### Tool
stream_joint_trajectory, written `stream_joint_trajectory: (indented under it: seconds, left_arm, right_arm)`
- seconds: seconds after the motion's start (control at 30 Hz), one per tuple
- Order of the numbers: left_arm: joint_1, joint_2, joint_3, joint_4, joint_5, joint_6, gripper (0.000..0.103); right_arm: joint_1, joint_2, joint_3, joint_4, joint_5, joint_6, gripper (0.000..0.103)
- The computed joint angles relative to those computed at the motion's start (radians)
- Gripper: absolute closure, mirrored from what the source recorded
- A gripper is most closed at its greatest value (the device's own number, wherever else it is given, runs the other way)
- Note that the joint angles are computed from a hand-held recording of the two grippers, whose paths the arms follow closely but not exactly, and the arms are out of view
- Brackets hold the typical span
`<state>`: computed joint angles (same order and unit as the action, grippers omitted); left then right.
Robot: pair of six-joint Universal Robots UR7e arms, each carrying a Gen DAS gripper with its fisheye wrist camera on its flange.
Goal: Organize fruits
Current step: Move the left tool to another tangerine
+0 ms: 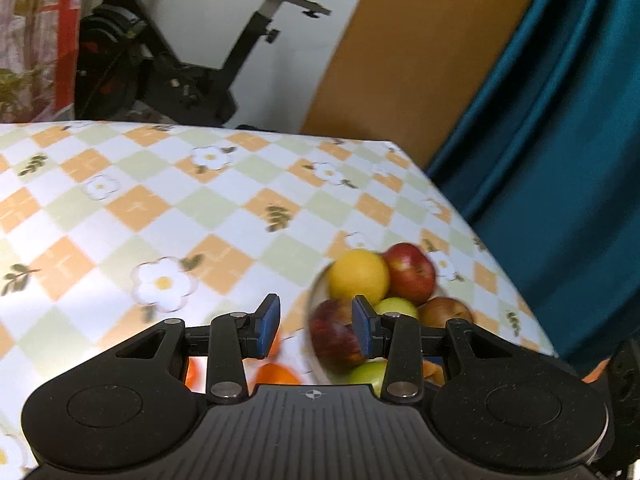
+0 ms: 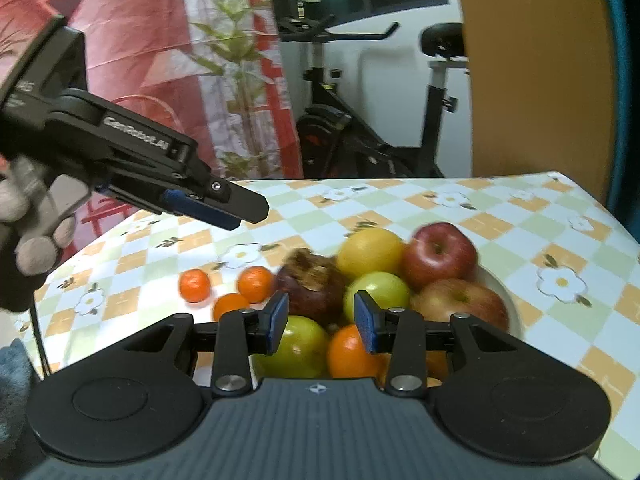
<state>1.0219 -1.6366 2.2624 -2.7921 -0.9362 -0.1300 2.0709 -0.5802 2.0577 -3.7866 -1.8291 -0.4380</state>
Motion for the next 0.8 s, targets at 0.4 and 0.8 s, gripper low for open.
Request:
stream_joint_trajectory:
  seconds: [0.4,0.8]
  left_arm:
    - [0.062,-0.036,0.021,0.003,0.005,-0.001,0.062]
    - [0.102,-0.07,0.04,-0.018,-0.023,0.002,0.062]
  right_arm:
    - [0.058,0.061,-0.098,0.187,0.011,-0.136,0.062]
    - [0.075,0.139,-0.224,0.316,-0.048,-0.171,0.061]
